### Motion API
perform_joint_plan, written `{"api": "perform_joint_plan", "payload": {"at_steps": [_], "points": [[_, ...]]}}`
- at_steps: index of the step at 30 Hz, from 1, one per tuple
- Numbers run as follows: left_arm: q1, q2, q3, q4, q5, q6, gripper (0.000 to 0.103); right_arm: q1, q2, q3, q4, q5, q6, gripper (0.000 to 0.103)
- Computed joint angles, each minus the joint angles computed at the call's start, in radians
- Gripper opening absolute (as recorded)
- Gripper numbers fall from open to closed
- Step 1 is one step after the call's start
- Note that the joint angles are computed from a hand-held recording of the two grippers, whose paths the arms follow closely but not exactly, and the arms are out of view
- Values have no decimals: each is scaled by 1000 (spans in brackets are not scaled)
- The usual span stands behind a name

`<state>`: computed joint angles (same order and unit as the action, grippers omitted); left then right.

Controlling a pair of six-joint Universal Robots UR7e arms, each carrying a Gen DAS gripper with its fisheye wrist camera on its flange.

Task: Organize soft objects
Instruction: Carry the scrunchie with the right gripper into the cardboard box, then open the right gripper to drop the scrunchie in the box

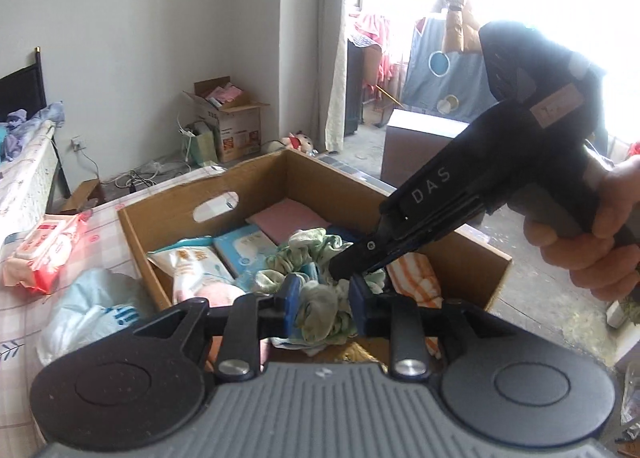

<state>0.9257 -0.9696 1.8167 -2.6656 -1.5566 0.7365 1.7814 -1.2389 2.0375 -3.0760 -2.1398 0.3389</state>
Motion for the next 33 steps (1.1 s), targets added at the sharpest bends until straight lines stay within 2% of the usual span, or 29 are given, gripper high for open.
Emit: {"api": "perform_joint_plan", "payload": {"at_steps": [5, 8, 10, 16, 19, 23, 25, 27, 30, 31, 33], "points": [[6, 10, 5, -7, 47, -16, 36, -59, -52, 82, 51, -62, 41, 14], [17, 16, -23, -9, 78, -41, 39, -110, -54, 75, 145, -55, 45, 14], [24, 16, -34, -17, 96, -59, 43, -125, -38, 46, 232, -85, 38, 14], [38, -5, -55, -30, 137, -99, 46, -123, 14, -41, 449, -162, 42, 17], [43, -17, -57, -42, 146, -100, 49, -104, 23, -59, 498, -203, 41, 19], [51, -41, -50, -49, 154, -107, 53, -65, 20, -64, 496, -259, 59, 28], [58, -51, -47, -46, 152, -111, 55, -43, 21, -58, 454, -286, 49, 28], [63, -61, -42, -43, 152, -112, 59, -36, 19, -48, 381, -253, 26, 28], [72, -75, -37, -41, 156, -111, 64, -48, 19, -39, 284, -152, 4, 28], [75, -79, -36, -40, 157, -111, 65, -54, 19, -37, 269, -118, 2, 28], [84, -88, -34, -35, 158, -115, 68, -60, 28, -45, 284, -98, 18, 28]]}}
